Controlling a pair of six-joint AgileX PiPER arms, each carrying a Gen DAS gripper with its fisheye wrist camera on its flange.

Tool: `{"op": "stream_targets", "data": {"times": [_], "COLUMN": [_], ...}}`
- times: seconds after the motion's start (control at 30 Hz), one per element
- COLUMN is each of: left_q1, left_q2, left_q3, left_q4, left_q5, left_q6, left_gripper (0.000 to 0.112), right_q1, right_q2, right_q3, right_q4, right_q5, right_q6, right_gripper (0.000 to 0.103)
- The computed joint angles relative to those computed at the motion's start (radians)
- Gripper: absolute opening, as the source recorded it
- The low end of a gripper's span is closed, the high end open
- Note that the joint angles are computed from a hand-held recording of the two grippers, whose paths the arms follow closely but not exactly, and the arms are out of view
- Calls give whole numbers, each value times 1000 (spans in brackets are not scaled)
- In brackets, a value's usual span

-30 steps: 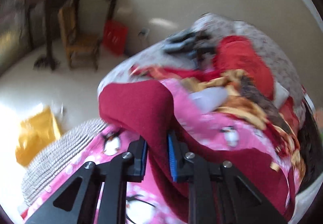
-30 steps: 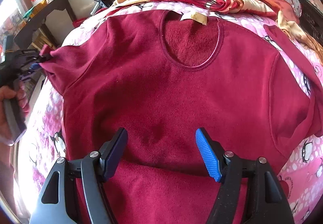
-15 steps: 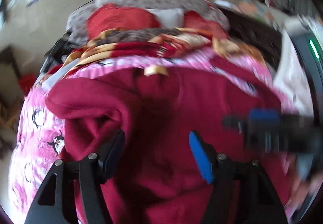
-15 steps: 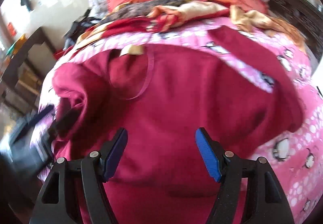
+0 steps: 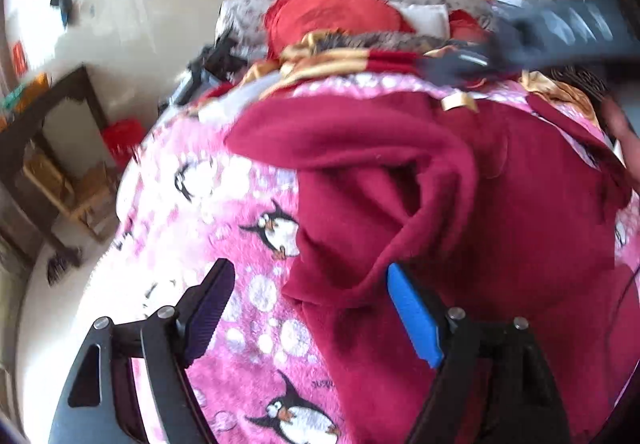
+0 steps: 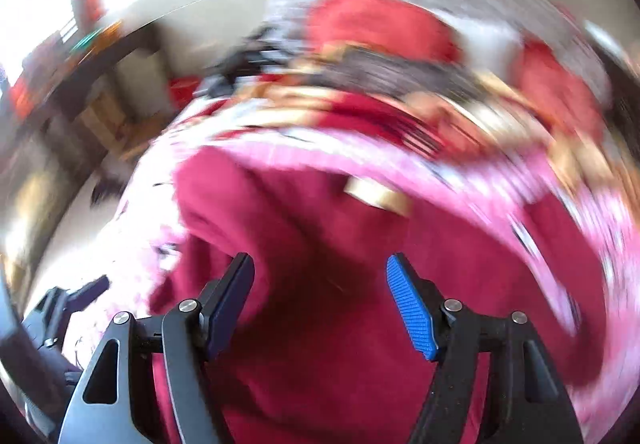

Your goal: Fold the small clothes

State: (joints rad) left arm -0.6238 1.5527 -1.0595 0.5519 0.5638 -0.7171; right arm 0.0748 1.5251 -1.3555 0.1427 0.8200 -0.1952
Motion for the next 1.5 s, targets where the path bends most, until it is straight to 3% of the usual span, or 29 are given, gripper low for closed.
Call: {"op": "stream_targets", "data": {"times": [0.2,0.3,0.37,0.4,0.47,0.57,0.67,0.73,0.87,0.97,1.07,1.13,1.27,1.4,1.5], "left_q1": [50,53,53,53,56,54,48,31,20,45,63,51,40,82,109], "left_q2": [46,53,61,64,61,55,33,23,24,4,-34,-42,-10,15,19], "left_q3": [8,4,-5,-6,1,6,25,37,45,53,62,58,31,18,30], "left_q4": [-120,-114,-115,-115,-127,-121,-122,-95,-64,-103,-147,-109,-81,-156,-203], "left_q5": [-52,-55,-52,-53,-57,-65,-58,-43,-10,-6,-22,-12,4,-7,-25], "left_q6": [53,50,60,63,73,62,68,59,45,58,76,40,17,76,118], "left_gripper": [82,82,82,82,82,82,82,82,82,82,82,82,82,82,82], "right_q1": [235,298,293,286,246,107,-167,-351,-685,-810,-907,-857,-522,-163,-4], "right_q2": [344,471,461,445,349,112,-111,-181,-213,-244,-259,-253,-168,-1,120], "right_q3": [-315,-394,-362,-349,-283,-112,37,101,189,217,157,129,141,109,46], "right_q4": [-132,-336,-338,-325,-232,-28,234,343,291,229,334,422,430,332,208], "right_q5": [100,114,61,51,22,-59,-13,66,253,235,302,310,221,77,-28], "right_q6": [-8,152,164,150,98,-37,-218,-348,-486,-544,-619,-623,-522,-394,-306], "right_gripper": [39,27,19,4,0,0,0,0,6,7,17,27,28,28,28]}}
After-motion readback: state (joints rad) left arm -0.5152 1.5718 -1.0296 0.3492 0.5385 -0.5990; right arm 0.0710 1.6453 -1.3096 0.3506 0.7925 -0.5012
